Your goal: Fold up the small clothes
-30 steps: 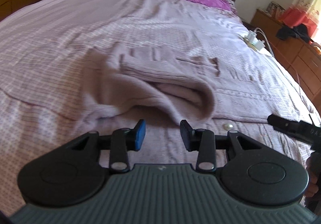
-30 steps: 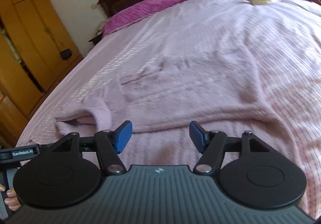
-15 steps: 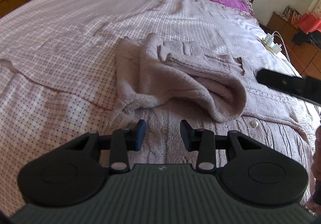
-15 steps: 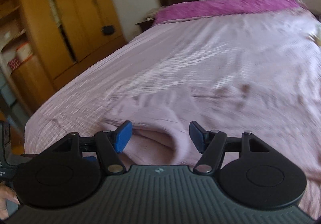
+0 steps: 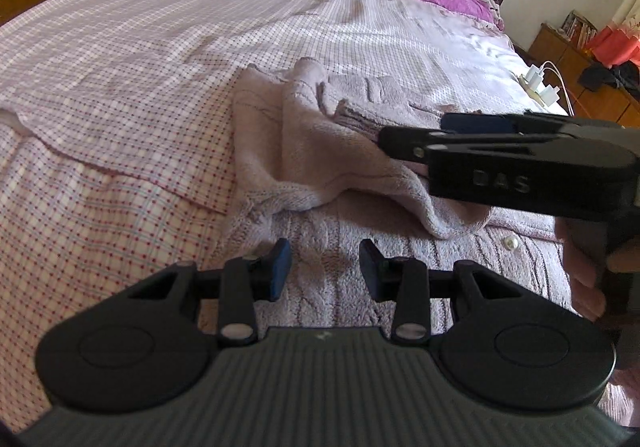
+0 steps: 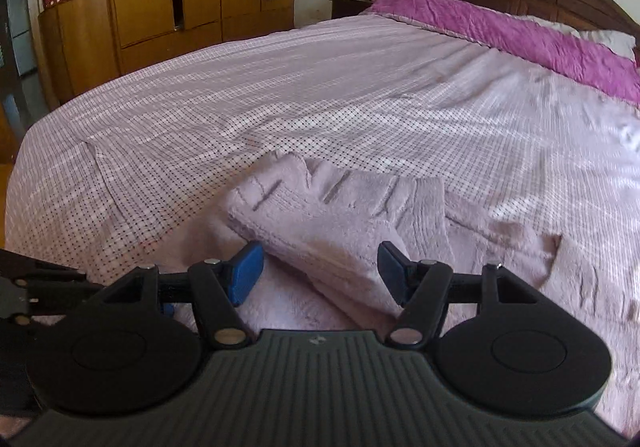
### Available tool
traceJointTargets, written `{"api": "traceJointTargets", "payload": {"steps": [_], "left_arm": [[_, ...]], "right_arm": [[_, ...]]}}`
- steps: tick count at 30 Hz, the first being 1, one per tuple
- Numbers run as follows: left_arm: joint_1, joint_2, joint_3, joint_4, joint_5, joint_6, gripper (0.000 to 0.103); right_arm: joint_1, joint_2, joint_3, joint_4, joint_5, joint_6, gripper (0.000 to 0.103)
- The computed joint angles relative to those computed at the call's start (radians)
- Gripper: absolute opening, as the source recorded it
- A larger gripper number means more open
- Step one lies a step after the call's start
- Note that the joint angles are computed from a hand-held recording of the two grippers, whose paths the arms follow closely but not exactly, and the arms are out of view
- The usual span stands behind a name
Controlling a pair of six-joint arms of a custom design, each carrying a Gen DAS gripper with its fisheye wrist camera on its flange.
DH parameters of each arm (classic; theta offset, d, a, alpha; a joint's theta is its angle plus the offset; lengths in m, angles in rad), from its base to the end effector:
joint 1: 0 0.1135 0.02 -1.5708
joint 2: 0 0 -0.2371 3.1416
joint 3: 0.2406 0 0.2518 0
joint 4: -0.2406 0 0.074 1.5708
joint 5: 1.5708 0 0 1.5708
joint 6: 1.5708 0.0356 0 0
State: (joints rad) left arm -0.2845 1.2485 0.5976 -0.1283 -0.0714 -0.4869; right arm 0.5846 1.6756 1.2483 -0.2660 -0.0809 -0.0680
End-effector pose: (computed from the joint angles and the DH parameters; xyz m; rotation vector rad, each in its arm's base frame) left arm 0.2442 -0.0688 0.1610 -0.2742 2.3508 -0.2937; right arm 0.3123 0.2101 0.2326 -0.7743 2.1526 0.3636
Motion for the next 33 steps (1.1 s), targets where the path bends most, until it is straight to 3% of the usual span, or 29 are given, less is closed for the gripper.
{"api": "traceJointTargets", "payload": {"steps": [3, 5, 8, 9, 20, 27, 33], "left_arm": [[0.000, -0.001, -0.004, 0.006, 0.000, 0.005, 0.040], [0.003, 0.001, -0.003, 0.008, 0.005, 0.004, 0.040], [0.008, 0.009, 0.006, 0.004, 0.009, 0.002, 0.040], [0.008, 0.009, 0.009, 0.002, 0.007, 0.002, 0.040], [-0.021, 0.021, 0.040, -0.014, -0.041, -0.009, 0.040], [-0.035, 0.040, 0.056, -0.021, -0.066, -0.007, 0.040], [-0.049, 0.072, 0.077, -0.020, -0.086, -0.012, 0.040]], "right_arm": [[0.003, 0.030, 0.005, 0.034, 0.015, -0.015, 0.067], [0.004, 0.042, -0.001, 0.066, 0.030, -0.017, 0.038], [-0.011, 0.048, -0.017, 0.109, 0.015, 0.020, 0.014], [-0.021, 0.040, -0.029, 0.124, 0.002, 0.038, 0.012], [-0.201, -0.227, -0.261, 0.305, -0.041, 0.215, 0.008], [-0.386, -0.407, -0.424, 0.342, -0.068, 0.293, 0.008], [-0.535, -0.444, -0.546, 0.351, -0.139, 0.292, 0.008]]}}
